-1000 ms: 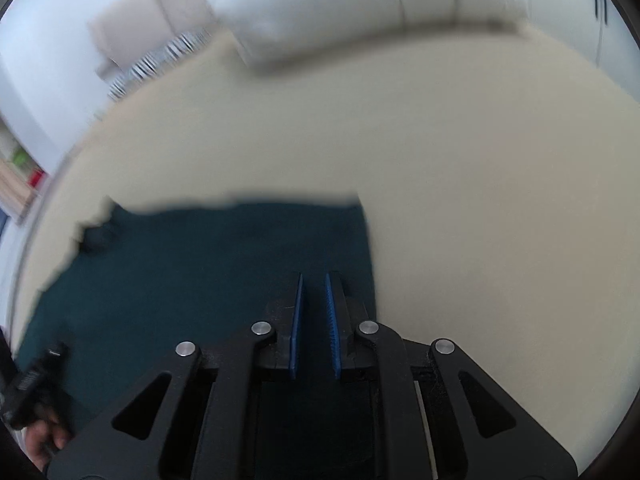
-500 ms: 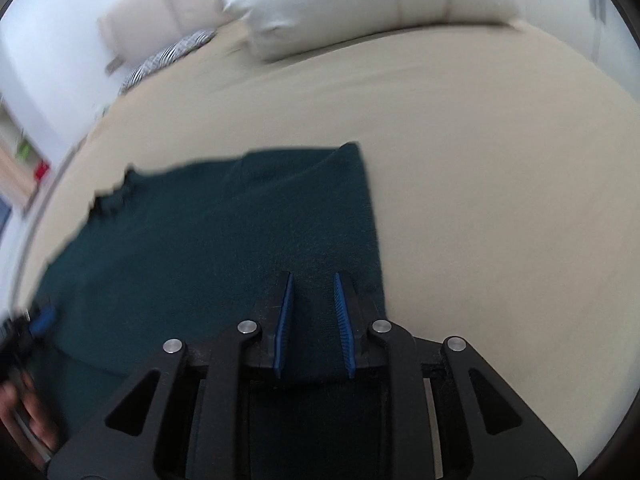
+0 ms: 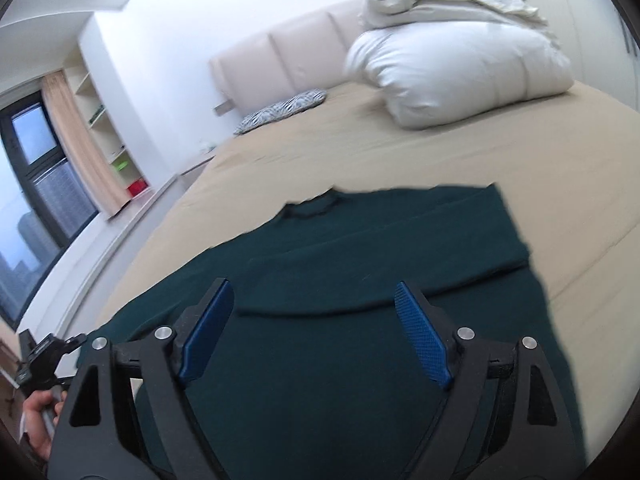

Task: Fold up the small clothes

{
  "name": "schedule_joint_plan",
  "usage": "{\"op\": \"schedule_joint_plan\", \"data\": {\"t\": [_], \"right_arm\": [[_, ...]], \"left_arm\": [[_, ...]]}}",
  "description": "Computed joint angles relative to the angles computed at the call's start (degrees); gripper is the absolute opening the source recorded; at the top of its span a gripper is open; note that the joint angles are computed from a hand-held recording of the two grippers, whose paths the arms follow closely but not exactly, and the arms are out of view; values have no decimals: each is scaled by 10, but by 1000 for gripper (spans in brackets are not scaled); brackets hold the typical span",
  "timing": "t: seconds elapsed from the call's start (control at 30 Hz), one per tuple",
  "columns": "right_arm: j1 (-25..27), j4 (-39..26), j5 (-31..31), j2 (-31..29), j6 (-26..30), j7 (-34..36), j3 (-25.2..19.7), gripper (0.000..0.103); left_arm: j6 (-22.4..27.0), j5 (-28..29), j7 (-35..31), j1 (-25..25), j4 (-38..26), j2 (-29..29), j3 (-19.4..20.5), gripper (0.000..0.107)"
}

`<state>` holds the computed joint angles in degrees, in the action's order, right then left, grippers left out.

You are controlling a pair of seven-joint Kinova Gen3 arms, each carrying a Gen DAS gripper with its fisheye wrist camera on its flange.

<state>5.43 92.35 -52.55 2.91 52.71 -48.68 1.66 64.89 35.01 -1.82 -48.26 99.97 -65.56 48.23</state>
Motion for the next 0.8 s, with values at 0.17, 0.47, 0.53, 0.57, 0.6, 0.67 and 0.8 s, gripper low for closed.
{"op": "schedule_joint_plan", "data": {"t": [0.17, 0.47, 0.53, 0.57, 0.6, 0.67, 0.8], "right_arm": [[-15, 20, -17, -24, 27, -21, -5, 83], [-29, 51, -35, -52, 33, -43, 32, 83], [-23, 50, -38, -50, 38, -38, 37, 83], [-19, 52, -39, -51, 41, -36, 40, 83], [-15, 52, -41, -50, 44, -34, 42, 83], [-5, 61, -48, -55, 55, -27, 50, 83], [13, 74, -59, -48, 64, -19, 60, 82]], "left_arm": [[2, -3, 83, 23, 75, -74, -59, 68], [-45, -6, 134, 18, 163, -104, -76, 30], [-25, -26, 137, 13, 153, -92, -74, 21], [-15, -36, 139, 9, 147, -89, -74, 19], [-3, -47, 138, 5, 136, -82, -72, 16], [21, -69, 126, -8, 103, -66, -63, 11], [24, -88, 64, -56, 22, -15, -20, 8]]}}
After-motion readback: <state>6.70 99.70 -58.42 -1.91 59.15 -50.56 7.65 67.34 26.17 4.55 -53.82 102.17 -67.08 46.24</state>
